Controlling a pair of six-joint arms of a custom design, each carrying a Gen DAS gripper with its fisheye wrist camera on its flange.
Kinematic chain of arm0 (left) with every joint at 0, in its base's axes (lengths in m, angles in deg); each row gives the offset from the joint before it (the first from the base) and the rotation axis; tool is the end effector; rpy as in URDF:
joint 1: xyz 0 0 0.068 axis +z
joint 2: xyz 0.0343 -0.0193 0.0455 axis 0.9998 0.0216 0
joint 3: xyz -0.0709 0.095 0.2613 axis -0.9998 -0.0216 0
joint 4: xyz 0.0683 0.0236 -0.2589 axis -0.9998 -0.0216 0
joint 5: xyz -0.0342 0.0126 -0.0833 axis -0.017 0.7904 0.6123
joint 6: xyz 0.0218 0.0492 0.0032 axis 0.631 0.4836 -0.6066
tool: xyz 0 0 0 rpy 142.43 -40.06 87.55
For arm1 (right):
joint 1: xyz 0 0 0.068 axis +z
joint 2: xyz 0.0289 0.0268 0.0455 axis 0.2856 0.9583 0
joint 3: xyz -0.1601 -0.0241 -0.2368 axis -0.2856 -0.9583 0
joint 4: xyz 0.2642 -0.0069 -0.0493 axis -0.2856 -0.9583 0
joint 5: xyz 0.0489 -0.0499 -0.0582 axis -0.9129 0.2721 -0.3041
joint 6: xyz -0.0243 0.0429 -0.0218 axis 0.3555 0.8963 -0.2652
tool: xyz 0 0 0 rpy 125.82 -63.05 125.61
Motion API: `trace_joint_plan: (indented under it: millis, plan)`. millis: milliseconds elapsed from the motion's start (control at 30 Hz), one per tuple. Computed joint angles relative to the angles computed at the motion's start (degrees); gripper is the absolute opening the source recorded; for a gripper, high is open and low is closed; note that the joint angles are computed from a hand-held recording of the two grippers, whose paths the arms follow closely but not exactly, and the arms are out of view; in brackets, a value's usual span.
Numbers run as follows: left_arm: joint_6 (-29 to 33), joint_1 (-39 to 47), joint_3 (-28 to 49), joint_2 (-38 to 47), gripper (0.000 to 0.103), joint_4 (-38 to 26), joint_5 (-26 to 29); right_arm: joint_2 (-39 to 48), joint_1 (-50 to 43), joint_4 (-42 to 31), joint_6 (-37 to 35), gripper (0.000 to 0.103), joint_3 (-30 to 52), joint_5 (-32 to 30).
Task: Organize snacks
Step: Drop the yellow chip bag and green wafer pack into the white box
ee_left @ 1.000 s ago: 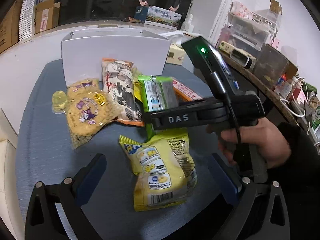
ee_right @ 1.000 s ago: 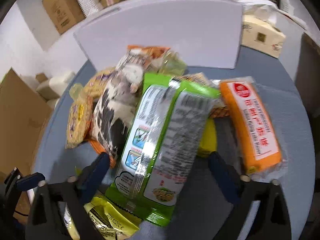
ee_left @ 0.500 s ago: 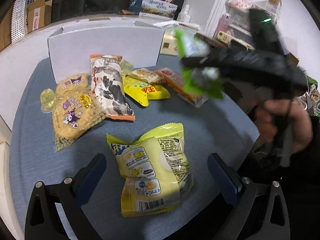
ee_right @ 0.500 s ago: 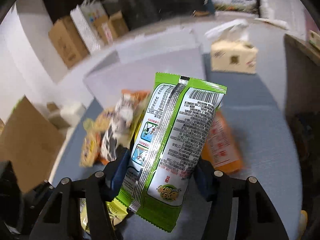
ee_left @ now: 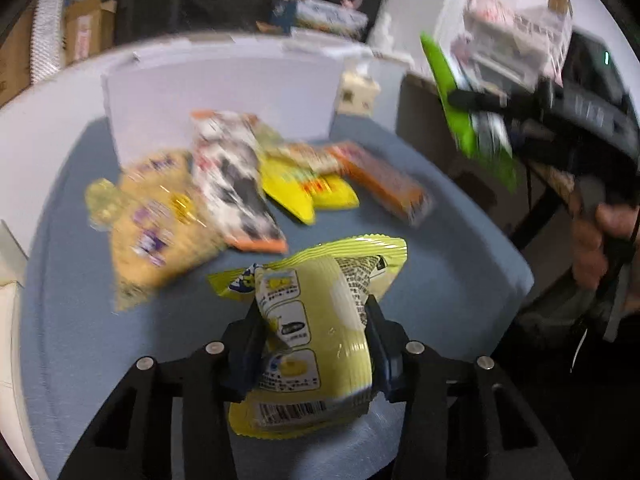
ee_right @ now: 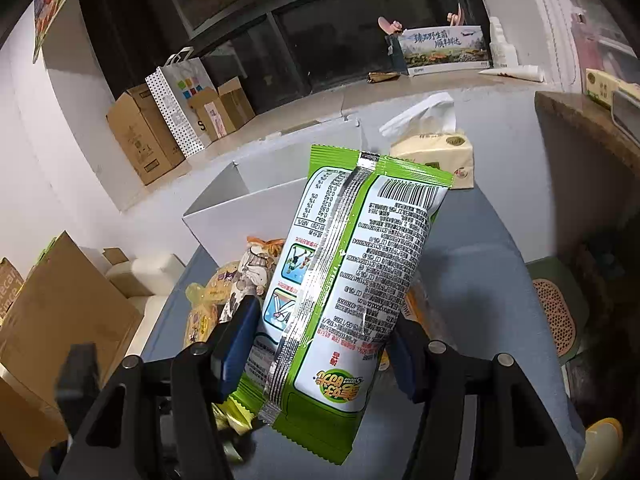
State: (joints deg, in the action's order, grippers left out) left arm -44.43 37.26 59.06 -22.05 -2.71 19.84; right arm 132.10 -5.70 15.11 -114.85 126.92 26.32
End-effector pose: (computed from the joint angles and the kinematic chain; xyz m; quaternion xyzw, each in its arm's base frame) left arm 0.1059 -0.1136 0.1760 0.0263 0.9250 -0.1334 0.3547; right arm 0.2300 -0.0659 0.2220 -0.1470 0.8818 0.2585 0.3661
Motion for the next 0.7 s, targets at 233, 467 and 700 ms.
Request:
trace_joint_plan:
  millis: [233, 467, 700]
  plan:
    - [6.19, 4.98, 4.99, -13.09, 0.049, -8.84, -2.97, -0.12, 0.05, 0.81, 0.51, 0.065, 0.52, -1.67]
    - [28.27, 31.20, 18.40, -2.26, 0.049, 0.28, 10.04, 5.18, 9.69, 6.79, 7.55, 0.065, 9.09, 1.90]
    - [36.94, 47.37, 41.41, 28.58, 0.049, 6.70, 20.13, 24.99, 22.67, 3.38, 11.83, 0.065, 35.63, 13.28]
